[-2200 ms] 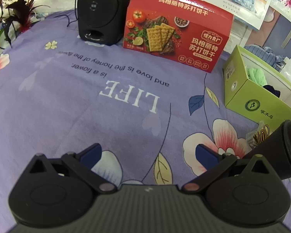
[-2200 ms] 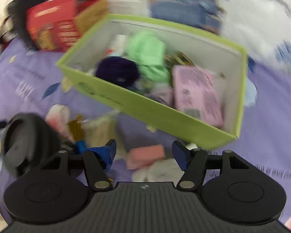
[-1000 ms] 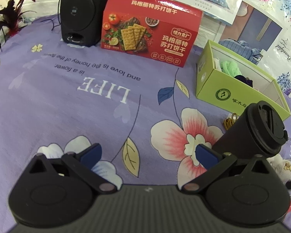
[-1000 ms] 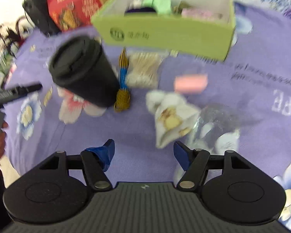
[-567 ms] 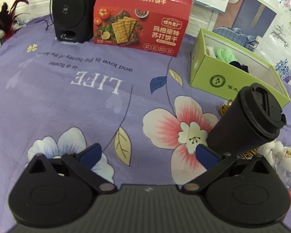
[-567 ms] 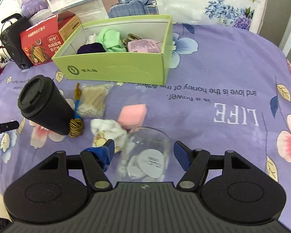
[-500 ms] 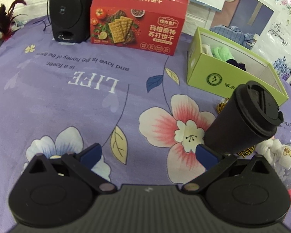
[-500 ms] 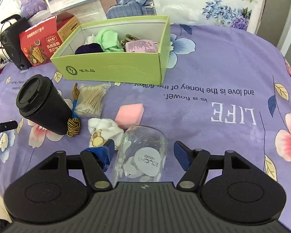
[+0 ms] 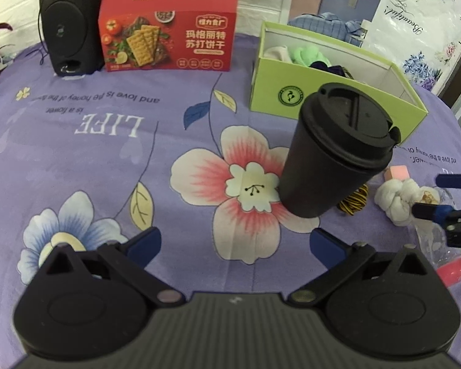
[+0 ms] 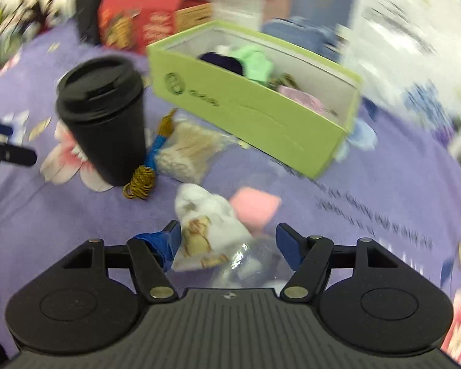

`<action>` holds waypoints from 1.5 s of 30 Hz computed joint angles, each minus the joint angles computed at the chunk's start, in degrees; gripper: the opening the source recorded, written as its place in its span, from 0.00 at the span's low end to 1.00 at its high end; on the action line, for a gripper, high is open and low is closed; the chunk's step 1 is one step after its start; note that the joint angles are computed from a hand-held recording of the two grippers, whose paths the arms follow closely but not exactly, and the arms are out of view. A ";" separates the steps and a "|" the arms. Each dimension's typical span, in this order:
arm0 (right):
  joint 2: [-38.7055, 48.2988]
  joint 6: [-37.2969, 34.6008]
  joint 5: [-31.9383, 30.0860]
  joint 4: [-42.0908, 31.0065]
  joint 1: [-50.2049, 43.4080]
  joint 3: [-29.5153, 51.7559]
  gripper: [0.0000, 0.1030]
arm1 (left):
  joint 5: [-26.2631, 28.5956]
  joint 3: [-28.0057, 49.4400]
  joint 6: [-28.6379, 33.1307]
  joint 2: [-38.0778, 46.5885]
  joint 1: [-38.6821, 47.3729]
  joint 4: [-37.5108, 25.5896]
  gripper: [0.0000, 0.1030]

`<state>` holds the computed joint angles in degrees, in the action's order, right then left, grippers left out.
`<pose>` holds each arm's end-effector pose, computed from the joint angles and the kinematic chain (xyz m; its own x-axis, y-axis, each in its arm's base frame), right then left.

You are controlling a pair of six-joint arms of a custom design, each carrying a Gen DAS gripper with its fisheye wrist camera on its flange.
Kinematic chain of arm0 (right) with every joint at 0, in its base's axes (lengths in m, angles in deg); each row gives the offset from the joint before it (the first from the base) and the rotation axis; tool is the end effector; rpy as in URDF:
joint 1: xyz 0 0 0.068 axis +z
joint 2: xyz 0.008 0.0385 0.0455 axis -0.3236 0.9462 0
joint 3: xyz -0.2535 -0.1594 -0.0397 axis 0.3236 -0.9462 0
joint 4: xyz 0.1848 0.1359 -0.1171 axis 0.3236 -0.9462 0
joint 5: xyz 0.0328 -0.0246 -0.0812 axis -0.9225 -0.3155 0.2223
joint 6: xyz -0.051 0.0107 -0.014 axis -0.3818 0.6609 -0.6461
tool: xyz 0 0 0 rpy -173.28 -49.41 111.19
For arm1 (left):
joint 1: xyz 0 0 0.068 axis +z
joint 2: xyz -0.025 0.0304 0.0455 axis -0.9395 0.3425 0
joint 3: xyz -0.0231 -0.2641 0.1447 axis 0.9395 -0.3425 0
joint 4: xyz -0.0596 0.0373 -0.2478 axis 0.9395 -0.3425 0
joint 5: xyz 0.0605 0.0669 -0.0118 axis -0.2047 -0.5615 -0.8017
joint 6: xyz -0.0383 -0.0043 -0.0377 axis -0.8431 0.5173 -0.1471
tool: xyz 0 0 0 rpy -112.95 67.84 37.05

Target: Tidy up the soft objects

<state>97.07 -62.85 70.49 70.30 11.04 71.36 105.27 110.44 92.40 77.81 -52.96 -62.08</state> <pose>0.1966 0.0977 0.1162 -0.7888 -0.1601 -0.5934 -0.0781 0.9837 -0.1617 0.2880 0.0697 0.0975 -0.7454 0.3068 -0.5919 0.4622 0.8776 -0.1271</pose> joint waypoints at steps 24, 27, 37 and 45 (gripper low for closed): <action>-3.26 -14.79 -1.05 13.10 -34.28 -11.19 0.55 | -5.22 -0.42 -4.85 -0.28 -4.41 2.70 1.00; -12.50 -11.26 -3.80 11.23 -36.40 -15.71 0.55 | -5.00 -1.17 -5.23 -1.54 -5.12 2.86 1.00; 2.71 -6.77 -3.15 12.63 -13.49 -4.07 0.56 | -4.10 -1.68 -4.66 -3.58 -4.47 1.35 1.00; 5.88 -7.39 -7.67 9.93 -25.62 -3.20 0.56 | -3.37 0.31 -3.29 -1.18 -4.62 -2.64 0.99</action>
